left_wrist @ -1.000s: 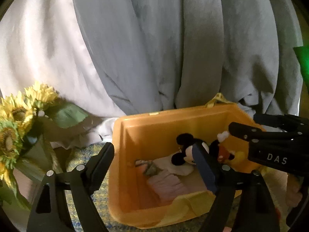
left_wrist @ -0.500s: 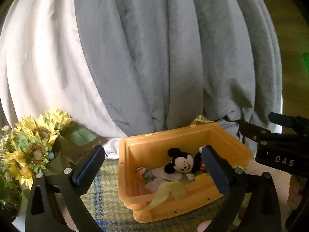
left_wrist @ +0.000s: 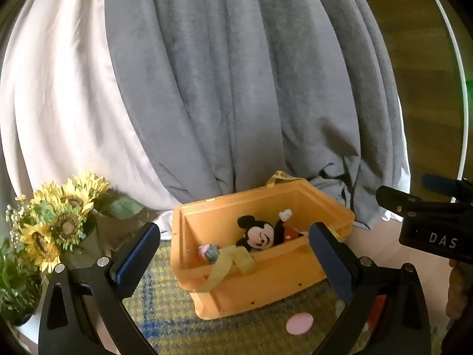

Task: Organize soft objects
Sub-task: 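Move both tools back toward the pink ball and red fluffy ball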

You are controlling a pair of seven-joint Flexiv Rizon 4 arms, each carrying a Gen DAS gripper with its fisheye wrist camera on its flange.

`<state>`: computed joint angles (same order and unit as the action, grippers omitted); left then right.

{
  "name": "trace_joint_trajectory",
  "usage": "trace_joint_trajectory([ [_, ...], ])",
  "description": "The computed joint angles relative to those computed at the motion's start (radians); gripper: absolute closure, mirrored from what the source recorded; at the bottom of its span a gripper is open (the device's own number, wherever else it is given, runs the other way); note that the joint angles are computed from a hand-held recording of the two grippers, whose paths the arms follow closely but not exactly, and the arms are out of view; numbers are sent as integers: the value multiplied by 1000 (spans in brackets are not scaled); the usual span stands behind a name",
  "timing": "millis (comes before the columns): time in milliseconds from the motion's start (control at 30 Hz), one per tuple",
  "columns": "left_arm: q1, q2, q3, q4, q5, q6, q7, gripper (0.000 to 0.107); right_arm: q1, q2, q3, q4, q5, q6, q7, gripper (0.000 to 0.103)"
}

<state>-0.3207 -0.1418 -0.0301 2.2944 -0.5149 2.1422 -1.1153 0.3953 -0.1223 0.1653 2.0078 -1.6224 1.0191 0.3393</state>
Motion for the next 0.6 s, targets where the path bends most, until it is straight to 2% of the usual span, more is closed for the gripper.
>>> trace_joint_trajectory([
  [333,-9,22,-4,62,26,-64,-15,4,-4,57,28,112,13,-31,79,10],
  [600,-71,-18,9,85,-47,-66,68,4,6,43,36,156,71,-34,20,10],
])
